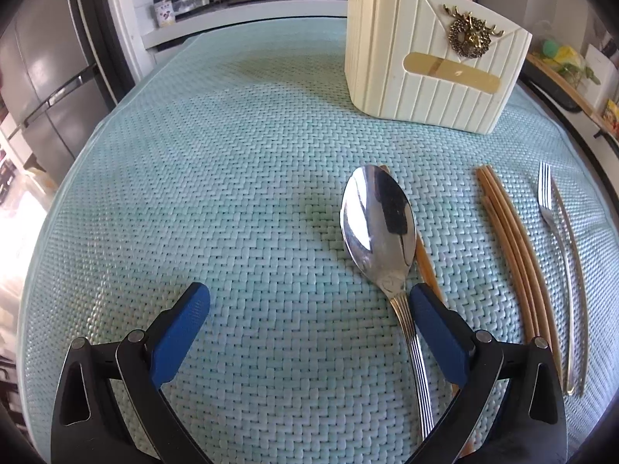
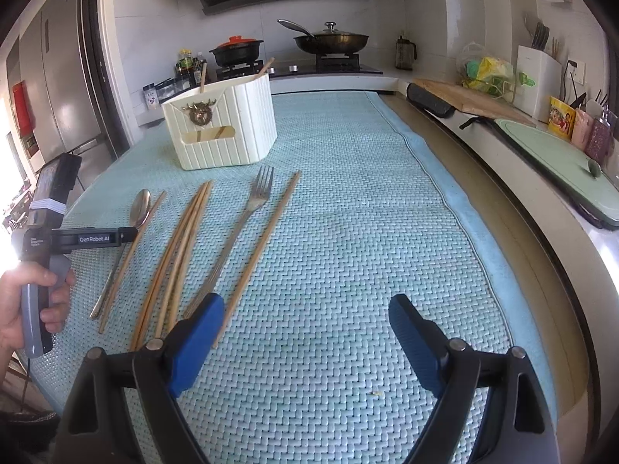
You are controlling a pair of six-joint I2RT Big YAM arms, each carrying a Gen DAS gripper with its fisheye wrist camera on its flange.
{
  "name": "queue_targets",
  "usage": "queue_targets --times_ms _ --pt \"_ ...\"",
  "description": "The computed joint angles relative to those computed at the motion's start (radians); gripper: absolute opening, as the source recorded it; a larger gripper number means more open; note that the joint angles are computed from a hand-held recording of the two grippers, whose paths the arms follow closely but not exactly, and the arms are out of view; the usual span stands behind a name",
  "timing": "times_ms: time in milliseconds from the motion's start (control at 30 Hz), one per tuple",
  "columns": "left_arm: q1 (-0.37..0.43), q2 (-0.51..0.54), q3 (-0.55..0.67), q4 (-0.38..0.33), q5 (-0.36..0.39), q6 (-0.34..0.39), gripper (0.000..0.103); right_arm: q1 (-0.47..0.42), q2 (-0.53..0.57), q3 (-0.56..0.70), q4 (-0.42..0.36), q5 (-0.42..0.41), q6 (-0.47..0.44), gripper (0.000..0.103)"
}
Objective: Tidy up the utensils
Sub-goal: 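Grasp the silver spoon with the left tool while the right tool grasps a chopstick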
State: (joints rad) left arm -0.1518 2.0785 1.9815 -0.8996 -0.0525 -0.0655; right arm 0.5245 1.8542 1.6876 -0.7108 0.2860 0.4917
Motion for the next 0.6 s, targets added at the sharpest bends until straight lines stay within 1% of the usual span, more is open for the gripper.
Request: queue_targets --times_ms 67,133,200,233,267,300,333,400,433,467,500,533,567,600 --pt "0.004 0.009 0.012 0.001 0.006 0.004 0.103 -0.014 0.040 0.054 -0.021 -0.021 -0.006 0.088" --pt "0.006 0.014 0.017 0.008 0.011 0.009 0.103 -0.029 0.091 0.123 -0.047 -0.058 -0.012 0.081" --pt "0.007 0.016 0.020 0.010 0.016 0.012 0.103 -0.042 0.158 0.217 -0.087 -0.092 -0.016 0.066" --pt "0.007 0.017 0.021 0.010 0.018 0.014 0.103 -0.048 0.195 0.271 -0.111 -0.110 -0.018 0.063" --pt "0.008 0.017 0.021 0.010 0.020 0.018 0.103 -0.054 0.228 0.320 -0.124 -0.128 -0.018 0.056" --pt "0.010 0.023 0.032 0.004 0.024 0.021 0.103 -0.059 0.262 0.370 -0.139 -0.145 -0.017 0.052" --pt "0.011 0.027 0.038 0.000 0.026 0.025 0.103 -0.064 0.301 0.432 -0.170 -0.159 -0.019 0.052" --pt "0.014 0.032 0.047 -0.006 0.035 0.040 0.103 -0.073 0.391 0.577 -0.260 -0.179 -0.035 0.042" --pt "0.016 0.033 0.050 -0.009 0.040 0.048 0.103 -0.075 0.441 0.659 -0.317 -0.181 -0.057 0.040" --pt "0.019 0.033 0.051 -0.014 0.044 0.054 0.103 -0.073 0.472 0.713 -0.344 -0.154 -0.091 0.038" --pt "0.021 0.034 0.054 -0.020 0.044 0.056 0.103 -0.069 0.514 0.793 -0.406 -0.122 -0.122 0.030" --pt "0.027 0.043 0.071 -0.031 0.043 0.056 0.103 -0.069 0.543 0.850 -0.454 -0.105 -0.137 0.026" --pt "0.030 0.046 0.078 -0.040 0.045 0.051 0.103 -0.072 0.555 0.878 -0.483 -0.111 -0.133 0.023" --pt "0.032 0.049 0.084 -0.045 0.051 0.049 0.102 -0.076 0.552 0.878 -0.489 -0.122 -0.126 0.023"
